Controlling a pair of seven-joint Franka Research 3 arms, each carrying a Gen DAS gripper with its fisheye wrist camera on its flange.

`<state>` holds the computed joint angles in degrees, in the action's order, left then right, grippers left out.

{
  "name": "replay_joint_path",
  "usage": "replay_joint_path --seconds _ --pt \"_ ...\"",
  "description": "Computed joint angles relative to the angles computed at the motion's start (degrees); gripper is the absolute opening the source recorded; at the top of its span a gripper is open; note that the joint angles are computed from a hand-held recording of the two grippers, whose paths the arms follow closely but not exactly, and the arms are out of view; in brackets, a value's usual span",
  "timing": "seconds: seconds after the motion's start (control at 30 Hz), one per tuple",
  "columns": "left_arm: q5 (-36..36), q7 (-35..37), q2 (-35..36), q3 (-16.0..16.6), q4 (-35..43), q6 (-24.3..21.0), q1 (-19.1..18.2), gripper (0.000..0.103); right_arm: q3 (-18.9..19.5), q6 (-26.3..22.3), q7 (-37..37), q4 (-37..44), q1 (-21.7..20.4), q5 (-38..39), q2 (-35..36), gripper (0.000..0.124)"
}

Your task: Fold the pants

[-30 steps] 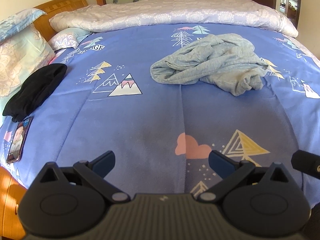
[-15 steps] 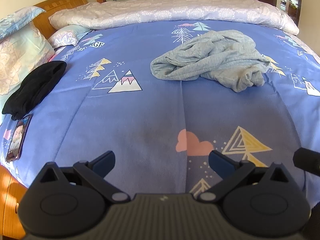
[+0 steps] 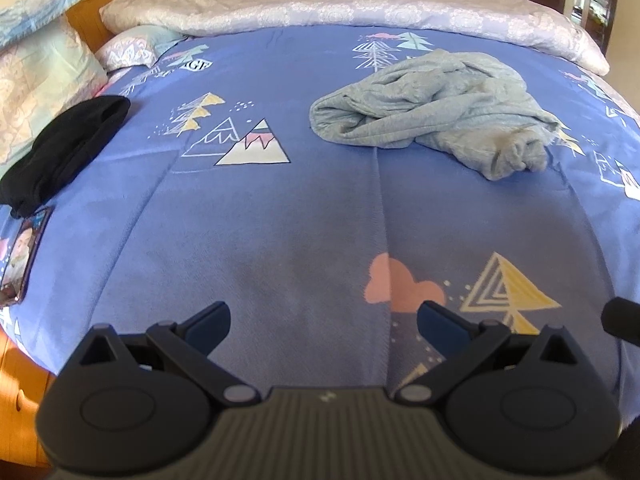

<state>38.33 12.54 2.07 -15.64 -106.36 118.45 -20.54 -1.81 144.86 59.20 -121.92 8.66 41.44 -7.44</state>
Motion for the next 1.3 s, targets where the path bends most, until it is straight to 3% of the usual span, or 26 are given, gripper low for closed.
replay_joint_path --seconds 0.13,0.27,0.5,0.73,0.77,0.8,0.87,0.93,0.97,1.03,1.17,1.23,1.3 --pt "-1.39 -0.23 -0.19 0.66 -1.02 1.81 0.91 0.103 0.26 0.06 1.69 1.68 -0.23 -1.46 2.12 0.103" --pt "-1.07 0.01 -0.14 1.1 -1.94 4.27 1.76 0.103 0.22 0.81 -2.22 4.79 -0.29 2.23 5.38 0.103" --pt "-1.24 -0.73 -0.2 1.89 -2.98 8.31 3.32 0.103 2.96 10.6 -7.04 19.43 -1.94 8.45 19.49 0.1" --pt "-0.98 -0.58 0.08 2.14 -2.65 8.49 4.03 0.103 2.72 6.53 11.66 45.89 -1.41 -4.39 40.81 0.088" --pt "-1.67 -0.11 0.06 2.22 -2.68 8.87 4.2 0.103 1.94 4.03 13.45 50.1 -0.61 -8.13 43.68 0.076" --pt "-2.28 0.26 -0.09 2.29 -2.87 9.39 4.36 0.103 1.99 0.93 13.83 53.01 -0.63 -10.25 45.18 0.05" --pt "-2.94 0.65 -0.76 2.41 -3.61 10.92 4.68 0.103 6.94 -1.81 11.06 54.48 -3.7 -10.57 45.89 0.008" --pt "-2.45 0.63 -1.75 2.49 -4.64 12.59 5.03 0.103 9.33 0.99 5.48 47.94 -5.05 -6.78 41.09 0.008" --pt "-2.46 0.66 -2.4 2.6 -5.34 13.9 5.34 0.103 12.81 1.53 0.14 43.51 -7.88 -2.47 37.7 0.008" --pt "-4.94 1.59 -4.13 3.23 -7.68 19.34 6.4 0.103 17.0 -4.5 -8.37 37.38 -13.17 8.28 31.72 0.008" --pt "-19.82 7.01 -8.76 6.06 -17.61 42.66 8.48 0.103 18.66 -23.76 -23.28 24.28 -20.53 24.6 18.81 0.007" --pt "-31.41 15.24 -9.62 8.12 -21.01 51.45 6.64 0.103 17.33 -30.37 -28.41 19.03 -20.91 26.23 13.56 0.007" --pt "-47.21 28.61 -10.15 13.04 -23.5 58.63 -0.08 0.103 15.15 -34.6 -30.71 14.8 -19.81 26.34 9.44 0.006"
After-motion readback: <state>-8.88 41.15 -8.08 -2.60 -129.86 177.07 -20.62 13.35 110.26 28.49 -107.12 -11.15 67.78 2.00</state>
